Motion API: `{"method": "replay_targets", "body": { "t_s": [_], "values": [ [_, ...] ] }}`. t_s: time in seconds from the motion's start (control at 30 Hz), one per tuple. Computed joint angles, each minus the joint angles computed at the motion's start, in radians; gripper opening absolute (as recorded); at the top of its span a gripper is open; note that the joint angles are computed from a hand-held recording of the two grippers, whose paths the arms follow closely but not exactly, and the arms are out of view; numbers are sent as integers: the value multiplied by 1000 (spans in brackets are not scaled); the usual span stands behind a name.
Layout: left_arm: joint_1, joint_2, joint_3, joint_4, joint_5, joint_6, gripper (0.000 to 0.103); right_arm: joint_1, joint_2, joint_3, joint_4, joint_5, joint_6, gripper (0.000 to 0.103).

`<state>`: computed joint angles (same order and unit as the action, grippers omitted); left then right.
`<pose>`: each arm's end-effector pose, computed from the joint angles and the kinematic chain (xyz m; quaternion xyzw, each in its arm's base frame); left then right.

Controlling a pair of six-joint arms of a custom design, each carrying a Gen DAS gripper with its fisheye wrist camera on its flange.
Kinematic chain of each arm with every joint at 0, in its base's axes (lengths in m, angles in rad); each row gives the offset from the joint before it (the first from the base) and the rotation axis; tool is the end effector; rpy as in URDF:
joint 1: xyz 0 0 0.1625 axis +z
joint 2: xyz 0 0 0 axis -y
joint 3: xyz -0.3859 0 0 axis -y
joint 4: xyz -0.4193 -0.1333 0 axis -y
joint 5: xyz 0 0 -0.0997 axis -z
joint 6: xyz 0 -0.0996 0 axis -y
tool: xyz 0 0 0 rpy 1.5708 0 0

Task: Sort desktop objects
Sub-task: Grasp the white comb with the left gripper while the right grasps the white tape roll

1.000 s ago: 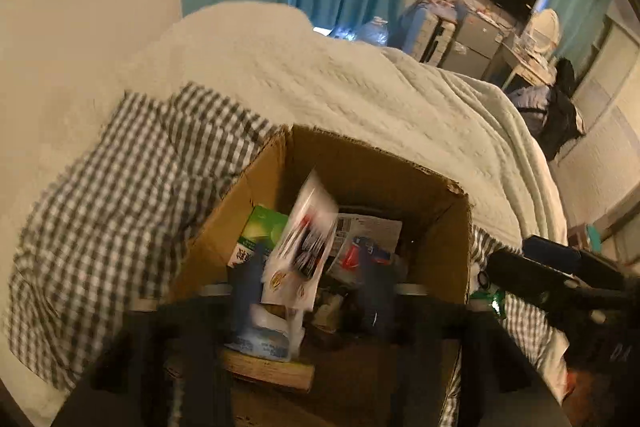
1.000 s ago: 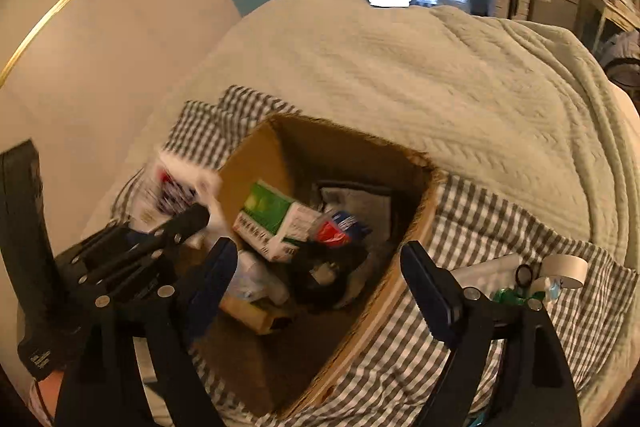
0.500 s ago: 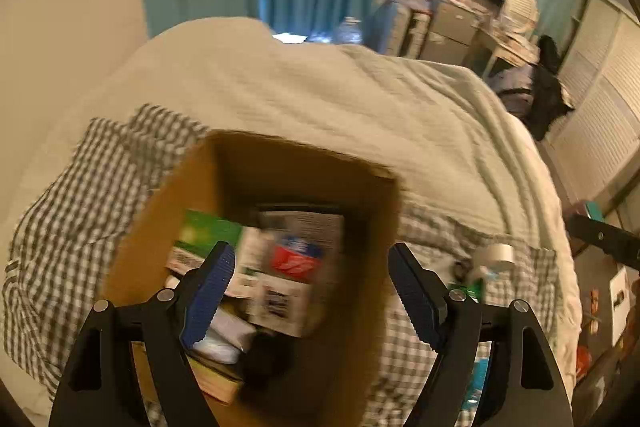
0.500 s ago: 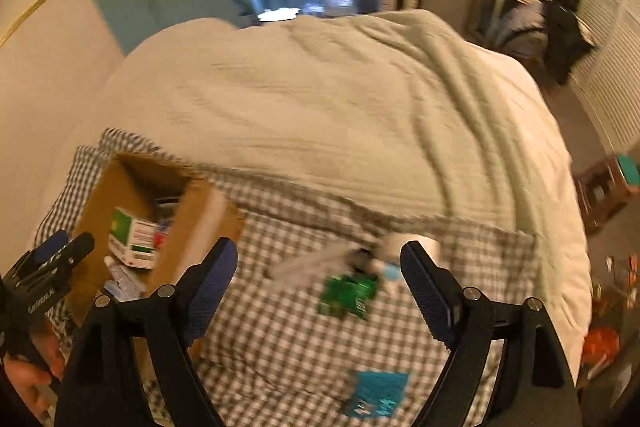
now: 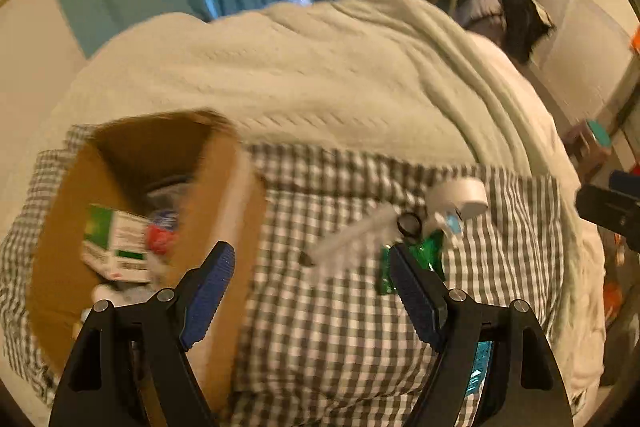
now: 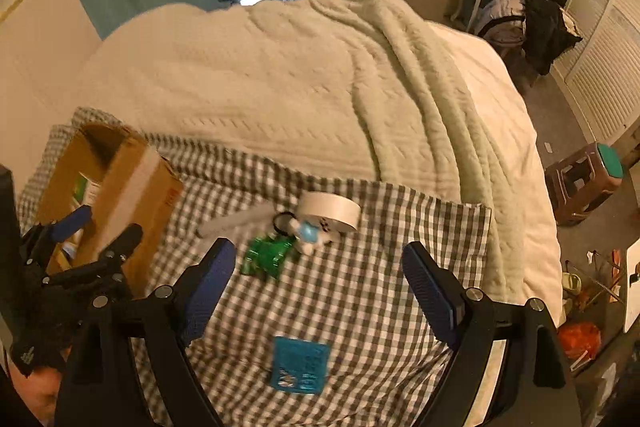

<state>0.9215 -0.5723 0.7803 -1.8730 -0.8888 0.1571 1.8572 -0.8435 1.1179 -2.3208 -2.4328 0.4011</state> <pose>-0.3524 -0.7886 0.2173 0.3549 0.8721 -0.1244 0.3132 0.2753 -0.7305 0.3252 -0.1489 -0.8759 0.3383 0.3101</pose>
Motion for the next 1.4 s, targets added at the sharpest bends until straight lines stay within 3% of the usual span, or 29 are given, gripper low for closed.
{"method": "replay_targets", "body": {
  "t_s": [0.17,0.33,0.53,0.6,0.7,0.8,0.87,0.9,0.97,1.13,1.4],
  "values": [
    [26,73,-32,6,-7,36,82,-72,13,-9,3,109,54,90],
    [68,187,-156,79,-25,45,82,-146,57,-62,-1,244,100,95],
    [99,293,-269,113,-15,71,81,-199,162,-203,114,258,100,98],
    [107,326,-304,126,-6,113,75,-213,188,-236,133,272,101,98],
    [119,321,-283,66,-49,172,73,-228,233,-299,181,280,99,98],
    [129,326,-303,75,-93,192,53,-239,265,-341,209,297,105,98],
    [131,304,-272,52,-134,217,18,-246,276,-355,221,325,114,98],
    [132,292,-259,53,-152,220,15,-246,278,-358,224,328,119,97],
    [127,265,-211,33,-163,225,10,-235,271,-331,168,292,107,83],
    [115,206,-149,31,-191,208,9,-197,248,-303,123,230,69,83],
    [87,164,-222,44,-246,105,8,-116,148,-206,43,128,64,83]
  ]
}}
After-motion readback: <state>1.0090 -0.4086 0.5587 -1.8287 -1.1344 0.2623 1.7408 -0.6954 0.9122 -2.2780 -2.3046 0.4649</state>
